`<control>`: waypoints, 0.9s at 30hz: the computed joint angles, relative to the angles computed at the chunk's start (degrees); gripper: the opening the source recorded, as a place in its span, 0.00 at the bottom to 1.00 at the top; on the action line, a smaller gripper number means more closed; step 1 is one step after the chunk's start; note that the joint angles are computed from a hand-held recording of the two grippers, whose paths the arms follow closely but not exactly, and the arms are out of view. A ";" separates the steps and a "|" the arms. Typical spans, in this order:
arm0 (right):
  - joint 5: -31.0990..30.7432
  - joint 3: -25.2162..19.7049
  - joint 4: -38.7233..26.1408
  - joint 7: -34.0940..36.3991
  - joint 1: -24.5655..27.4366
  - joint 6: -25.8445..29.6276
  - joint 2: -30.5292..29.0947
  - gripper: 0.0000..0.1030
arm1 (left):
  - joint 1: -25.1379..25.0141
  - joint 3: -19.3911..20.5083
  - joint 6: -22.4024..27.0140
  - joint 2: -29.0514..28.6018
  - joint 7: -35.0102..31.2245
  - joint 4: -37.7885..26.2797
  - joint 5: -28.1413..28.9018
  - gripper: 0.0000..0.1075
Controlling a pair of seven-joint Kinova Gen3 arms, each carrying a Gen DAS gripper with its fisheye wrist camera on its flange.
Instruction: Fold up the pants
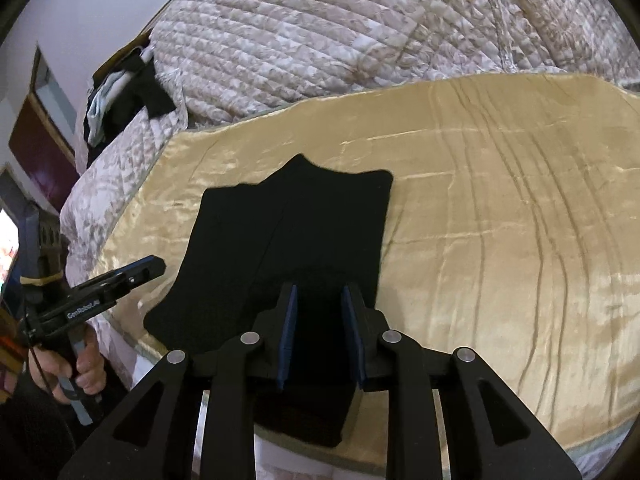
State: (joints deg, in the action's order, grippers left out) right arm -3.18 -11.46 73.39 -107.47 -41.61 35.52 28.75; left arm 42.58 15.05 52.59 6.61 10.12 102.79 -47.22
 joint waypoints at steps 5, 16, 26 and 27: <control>-3.90 -2.57 -3.63 3.62 3.61 1.32 2.39 0.39 | -3.31 -1.56 -7.56 -0.39 -2.40 2.03 1.33 0.44; -13.97 -5.46 -5.85 7.56 8.95 1.10 7.23 0.39 | -6.31 -4.86 -20.07 0.05 0.34 6.02 1.60 0.51; -21.35 -9.77 -3.69 13.48 13.06 0.38 8.24 0.40 | -4.44 -4.38 -24.91 -1.79 11.59 10.94 -4.47 0.52; -22.10 -10.15 -3.15 14.18 13.42 0.36 8.08 0.40 | -4.21 -3.93 -24.81 -2.10 12.92 11.35 -5.11 0.52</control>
State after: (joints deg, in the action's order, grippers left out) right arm -25.28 -21.61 70.24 -93.29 -28.19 35.88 36.83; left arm 38.37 11.12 27.78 4.51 23.05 114.14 -52.33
